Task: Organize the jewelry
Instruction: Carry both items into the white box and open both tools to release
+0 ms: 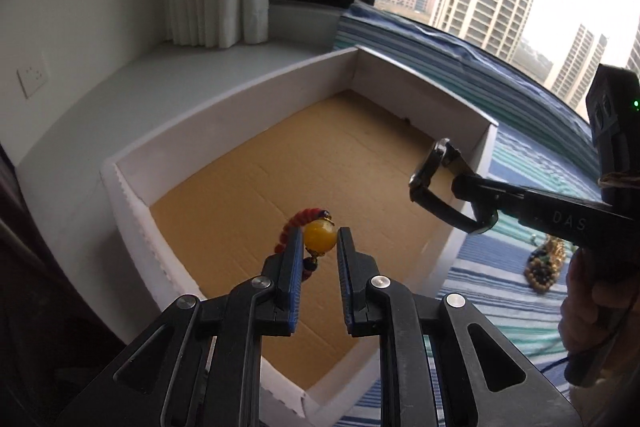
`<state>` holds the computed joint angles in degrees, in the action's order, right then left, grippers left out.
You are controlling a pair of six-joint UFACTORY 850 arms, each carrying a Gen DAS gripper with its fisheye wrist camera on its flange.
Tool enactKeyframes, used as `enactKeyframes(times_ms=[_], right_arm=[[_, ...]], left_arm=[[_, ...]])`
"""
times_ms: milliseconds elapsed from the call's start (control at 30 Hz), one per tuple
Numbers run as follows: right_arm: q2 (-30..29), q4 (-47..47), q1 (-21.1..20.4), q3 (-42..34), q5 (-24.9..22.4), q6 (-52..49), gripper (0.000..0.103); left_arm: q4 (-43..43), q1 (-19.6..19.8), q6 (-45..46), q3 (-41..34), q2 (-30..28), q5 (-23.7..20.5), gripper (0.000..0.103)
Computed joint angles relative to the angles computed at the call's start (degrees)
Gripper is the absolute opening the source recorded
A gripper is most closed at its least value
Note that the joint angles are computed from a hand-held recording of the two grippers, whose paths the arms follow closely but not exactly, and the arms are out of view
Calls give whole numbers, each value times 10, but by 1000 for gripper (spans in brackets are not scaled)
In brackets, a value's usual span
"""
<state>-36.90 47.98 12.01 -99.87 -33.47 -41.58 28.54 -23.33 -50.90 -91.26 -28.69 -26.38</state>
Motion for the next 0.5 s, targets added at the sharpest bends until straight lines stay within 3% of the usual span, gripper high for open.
enactKeyframes(times_ms=[100, 133, 167, 200, 233, 267, 500], right_arm=[[-71, -53, 11, -82, -53, 69, 18], [-81, -57, 12, -91, -53, 82, 30], [-80, -57, 11, -85, -43, 89, 40], [-72, -44, 9, -71, -30, 84, 51], [-58, -25, 5, -50, -19, 70, 51], [-43, -12, 1, -31, -11, 57, 52], [118, 66, -24, 165, 117, -90, 79]], left_arm=[[0, 7, 1, -1, -19, -5, 18], [20, 6, -21, 4, -19, -11, 29], [42, 4, -43, 10, -17, -15, 49], [73, 1, -73, 20, -10, -13, 58], [110, -3, -109, 32, -1, -8, 69], [140, -7, -136, 40, 6, -5, 74], [273, -49, -240, 78, 42, 30, 91]])
